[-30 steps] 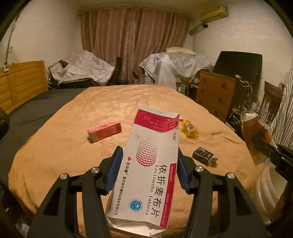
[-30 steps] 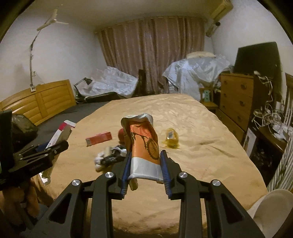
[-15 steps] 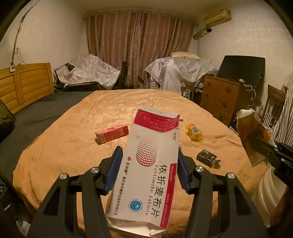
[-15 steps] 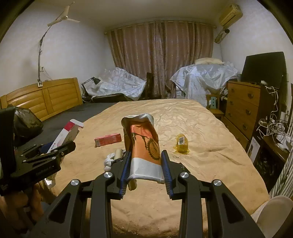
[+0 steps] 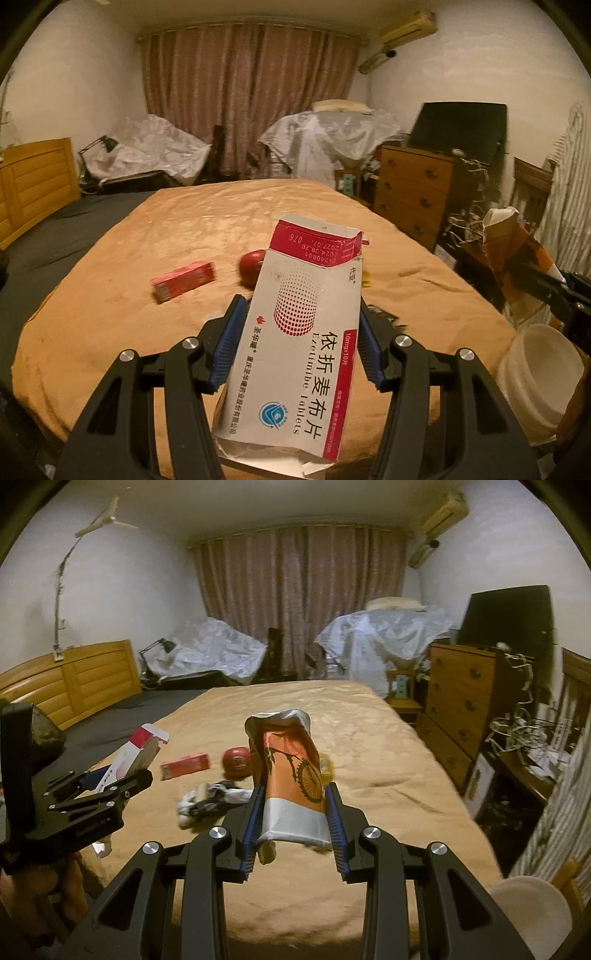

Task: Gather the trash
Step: 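Carry the medicine box and wrapper in both tools over to the white bucket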

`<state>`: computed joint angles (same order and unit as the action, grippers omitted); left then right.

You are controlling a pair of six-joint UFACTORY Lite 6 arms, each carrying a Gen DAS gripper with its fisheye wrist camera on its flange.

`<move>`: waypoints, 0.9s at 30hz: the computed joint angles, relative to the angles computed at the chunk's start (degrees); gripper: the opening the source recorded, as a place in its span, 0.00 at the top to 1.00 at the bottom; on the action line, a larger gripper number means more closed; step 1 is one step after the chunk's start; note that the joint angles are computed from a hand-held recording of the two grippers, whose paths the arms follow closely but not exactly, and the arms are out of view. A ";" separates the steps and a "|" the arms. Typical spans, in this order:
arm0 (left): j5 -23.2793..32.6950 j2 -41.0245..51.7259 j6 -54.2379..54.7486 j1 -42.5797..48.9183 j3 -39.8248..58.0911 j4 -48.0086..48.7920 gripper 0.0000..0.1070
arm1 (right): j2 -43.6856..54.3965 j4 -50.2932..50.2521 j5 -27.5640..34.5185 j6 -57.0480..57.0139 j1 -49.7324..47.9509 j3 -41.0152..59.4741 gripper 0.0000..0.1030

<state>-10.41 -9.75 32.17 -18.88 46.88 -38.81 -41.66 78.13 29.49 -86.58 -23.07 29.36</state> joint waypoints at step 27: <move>-0.76 34.95 62.95 -36.64 39.97 -65.25 0.49 | 52.27 -12.55 35.45 -20.59 -72.14 42.43 0.67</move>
